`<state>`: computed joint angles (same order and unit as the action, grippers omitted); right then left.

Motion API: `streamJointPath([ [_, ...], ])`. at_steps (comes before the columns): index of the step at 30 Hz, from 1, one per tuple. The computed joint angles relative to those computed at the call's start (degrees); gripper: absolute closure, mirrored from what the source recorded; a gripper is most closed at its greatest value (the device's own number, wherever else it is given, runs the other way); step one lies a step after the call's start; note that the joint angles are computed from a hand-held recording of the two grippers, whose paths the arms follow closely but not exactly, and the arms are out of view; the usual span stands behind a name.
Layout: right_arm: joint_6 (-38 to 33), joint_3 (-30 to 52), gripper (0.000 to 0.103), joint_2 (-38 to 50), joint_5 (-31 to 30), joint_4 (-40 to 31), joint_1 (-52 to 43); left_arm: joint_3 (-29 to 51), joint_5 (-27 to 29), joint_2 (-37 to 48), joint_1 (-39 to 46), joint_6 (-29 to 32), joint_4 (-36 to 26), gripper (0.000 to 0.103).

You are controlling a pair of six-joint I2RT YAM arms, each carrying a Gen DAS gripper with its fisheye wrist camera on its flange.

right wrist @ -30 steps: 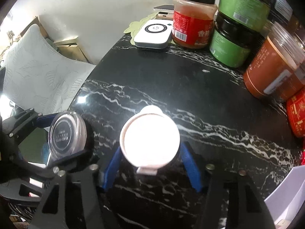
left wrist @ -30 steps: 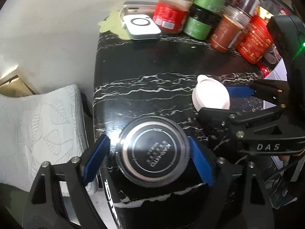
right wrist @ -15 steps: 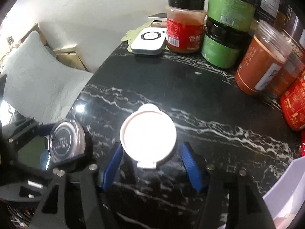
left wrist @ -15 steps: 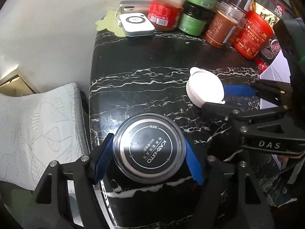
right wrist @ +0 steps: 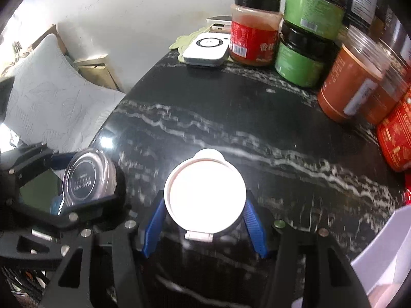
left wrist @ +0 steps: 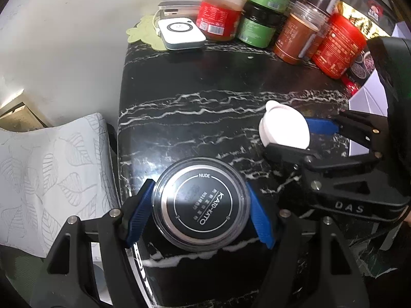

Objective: Organize objects
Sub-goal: 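Lift the silver tin with the left tool while the right tool lifts the white compact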

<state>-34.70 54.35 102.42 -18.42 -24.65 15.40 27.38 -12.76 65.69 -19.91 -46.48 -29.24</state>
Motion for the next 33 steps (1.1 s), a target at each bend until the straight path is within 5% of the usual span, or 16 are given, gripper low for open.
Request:
streamJointPath([
  [21, -19.28, -21.78, 0.044, -23.41, -2.68, -9.95, -16.93, 4.42, -6.20, 2.90, -34.73, -30.57, -10.53, 0.035],
  [29, -22.93, -24.25, 0.043, -26.11, -4.24, -10.60, -22.09, 6.76, -7.21, 6.18, -40.42, -34.84, -11.96, 0.035],
  [33, -24.67, -28.06, 0.033, -28.62, -7.12, -6.90, -24.36, 6.39, -9.22, 6.10, -41.97, -37.67, -11.94, 0.035],
])
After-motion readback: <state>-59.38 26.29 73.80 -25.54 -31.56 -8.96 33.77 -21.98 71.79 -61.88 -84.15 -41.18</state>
